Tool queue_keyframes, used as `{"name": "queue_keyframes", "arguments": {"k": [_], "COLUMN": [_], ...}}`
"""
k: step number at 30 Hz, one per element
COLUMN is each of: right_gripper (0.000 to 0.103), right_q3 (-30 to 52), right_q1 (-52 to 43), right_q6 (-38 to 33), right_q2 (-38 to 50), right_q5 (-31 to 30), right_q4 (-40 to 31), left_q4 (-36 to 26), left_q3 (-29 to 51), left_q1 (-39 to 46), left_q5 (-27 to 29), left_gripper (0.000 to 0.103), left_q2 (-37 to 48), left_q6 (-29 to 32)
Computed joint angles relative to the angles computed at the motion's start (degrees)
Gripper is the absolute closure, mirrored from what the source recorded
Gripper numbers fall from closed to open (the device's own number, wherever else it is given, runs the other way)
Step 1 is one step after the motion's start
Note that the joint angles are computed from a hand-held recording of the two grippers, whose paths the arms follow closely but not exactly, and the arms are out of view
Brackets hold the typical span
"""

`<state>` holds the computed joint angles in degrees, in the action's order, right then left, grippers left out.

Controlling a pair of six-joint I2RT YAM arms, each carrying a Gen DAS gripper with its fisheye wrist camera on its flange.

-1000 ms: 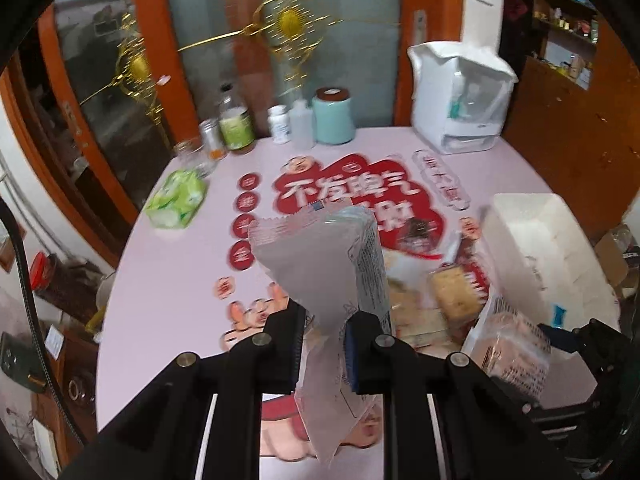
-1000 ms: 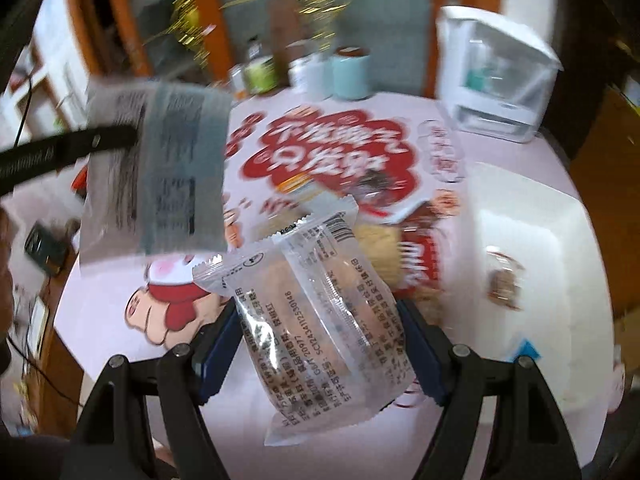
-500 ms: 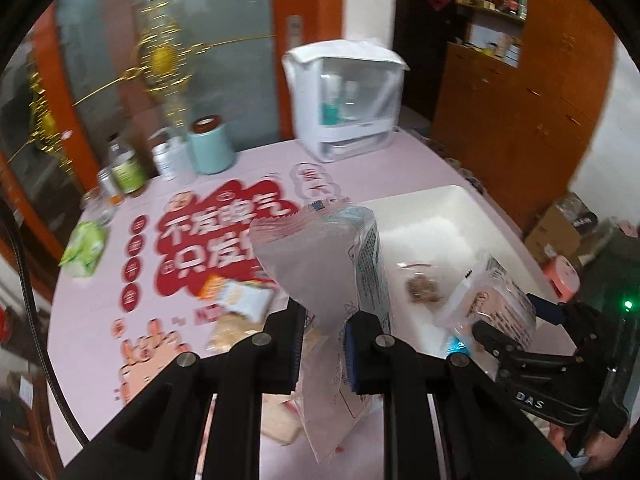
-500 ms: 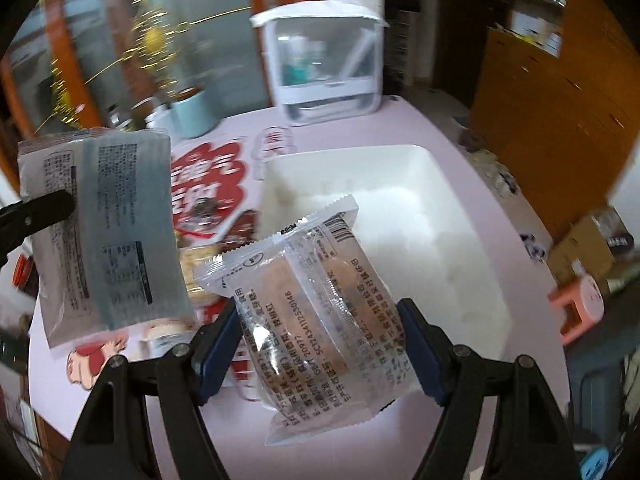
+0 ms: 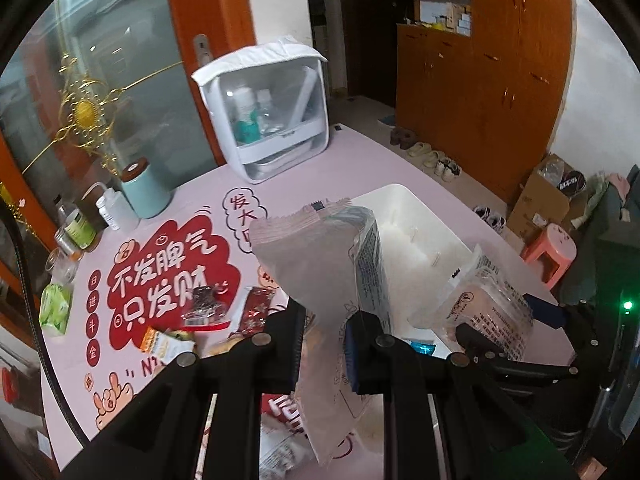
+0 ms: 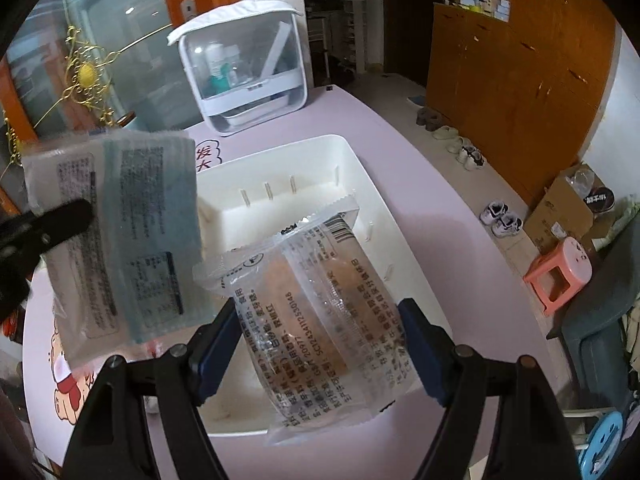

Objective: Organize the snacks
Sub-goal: 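Carry both packs over the white tray and open both tools to release them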

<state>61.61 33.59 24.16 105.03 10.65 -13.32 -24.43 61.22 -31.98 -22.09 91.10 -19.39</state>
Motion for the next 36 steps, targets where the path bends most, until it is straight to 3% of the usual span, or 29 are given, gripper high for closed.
{"name": "queue_keyframes", "arguments": {"k": [6,7,8,9,10,11,15,31,36], "right_gripper": [0.021,0.021,0.021,0.020,0.020,0.020,0.008,0.008,0.008], "right_q3": [3.5,4.1,4.6,4.9,4.9,4.5,2.7,2.0,1.6], "right_q1": [-1.6,-1.8,-1.8,-1.7,-1.5,-1.4,-1.0,3.5,7.1], "right_q6": [-0.2,-0.2,-0.1,-0.2,-0.3,-0.4,-0.7,1.9,3.9], "right_q2": [4.3,5.2,5.9,6.5,6.8,6.7,5.1,2.8,1.4], "right_q5": [-1.3,-1.4,-1.1,-0.7,-0.1,0.4,1.7,1.6,4.2], "right_q4": [-1.4,-1.8,-2.1,-2.1,-1.8,-1.1,1.9,0.9,-0.4], "left_q4": [-0.5,-0.7,-1.0,-1.2,-0.8,0.9,1.8,-3.8,-6.1], "left_q3": [4.6,4.8,5.2,5.2,4.7,3.2,0.6,-10.8,-14.9], "left_q1": [0.0,0.1,0.0,0.0,-0.2,-0.4,-0.3,5.6,6.8], "left_q5": [0.0,-0.1,-0.7,-1.3,-2.1,-3.1,-4.7,-3.3,-3.7], "left_gripper": [0.081,0.070,0.049,0.037,0.018,0.015,0.015,0.015,0.015], "left_q2": [8.0,8.5,8.9,8.9,8.5,7.1,3.9,-8.4,-14.0], "left_q6": [-0.5,-0.4,-0.3,-0.2,-0.1,0.2,1.8,-1.9,-1.2]}}
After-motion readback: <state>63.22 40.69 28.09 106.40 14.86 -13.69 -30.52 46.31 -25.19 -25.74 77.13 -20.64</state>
